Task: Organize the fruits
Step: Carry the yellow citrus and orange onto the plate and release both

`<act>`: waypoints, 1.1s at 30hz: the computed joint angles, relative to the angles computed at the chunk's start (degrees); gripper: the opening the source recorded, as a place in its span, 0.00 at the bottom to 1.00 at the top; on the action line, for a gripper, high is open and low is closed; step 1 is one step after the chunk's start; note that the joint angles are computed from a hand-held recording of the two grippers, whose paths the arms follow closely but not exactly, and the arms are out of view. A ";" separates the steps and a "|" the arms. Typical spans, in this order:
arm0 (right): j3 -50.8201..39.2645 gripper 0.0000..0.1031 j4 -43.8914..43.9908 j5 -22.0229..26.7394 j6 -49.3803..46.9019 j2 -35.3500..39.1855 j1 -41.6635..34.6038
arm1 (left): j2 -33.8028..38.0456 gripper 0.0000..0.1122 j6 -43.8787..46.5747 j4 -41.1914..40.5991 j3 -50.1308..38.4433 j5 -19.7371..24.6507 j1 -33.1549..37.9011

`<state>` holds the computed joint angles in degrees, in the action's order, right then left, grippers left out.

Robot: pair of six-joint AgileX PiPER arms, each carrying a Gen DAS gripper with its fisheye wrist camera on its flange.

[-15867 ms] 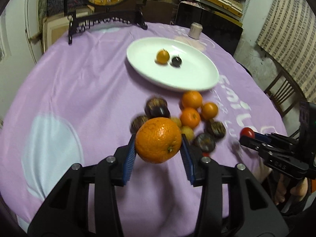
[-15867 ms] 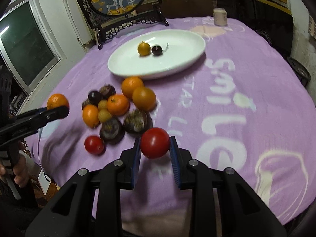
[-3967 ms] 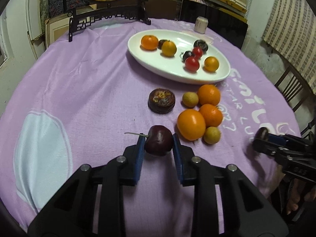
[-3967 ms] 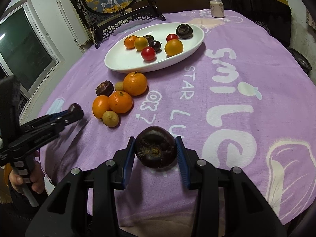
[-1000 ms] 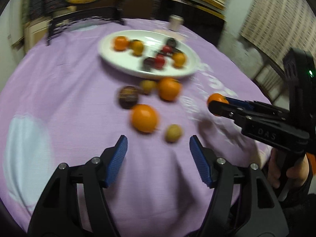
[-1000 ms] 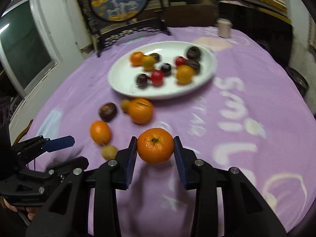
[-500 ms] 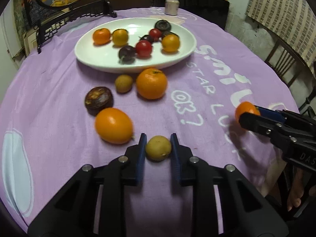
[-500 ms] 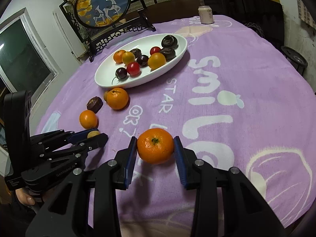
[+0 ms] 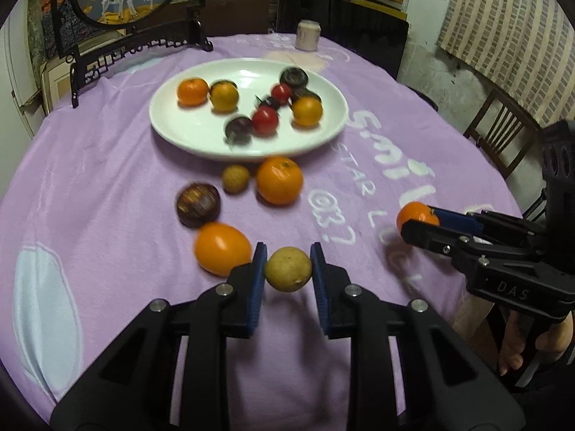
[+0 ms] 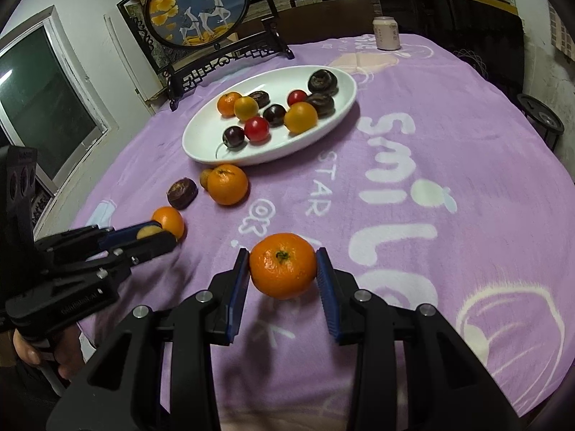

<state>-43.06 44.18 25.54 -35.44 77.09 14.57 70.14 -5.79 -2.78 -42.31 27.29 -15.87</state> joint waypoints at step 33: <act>-47.66 0.58 -43.64 -0.91 41.83 34.59 7.96 | 32.65 0.52 3.97 -4.05 -41.11 5.11 16.18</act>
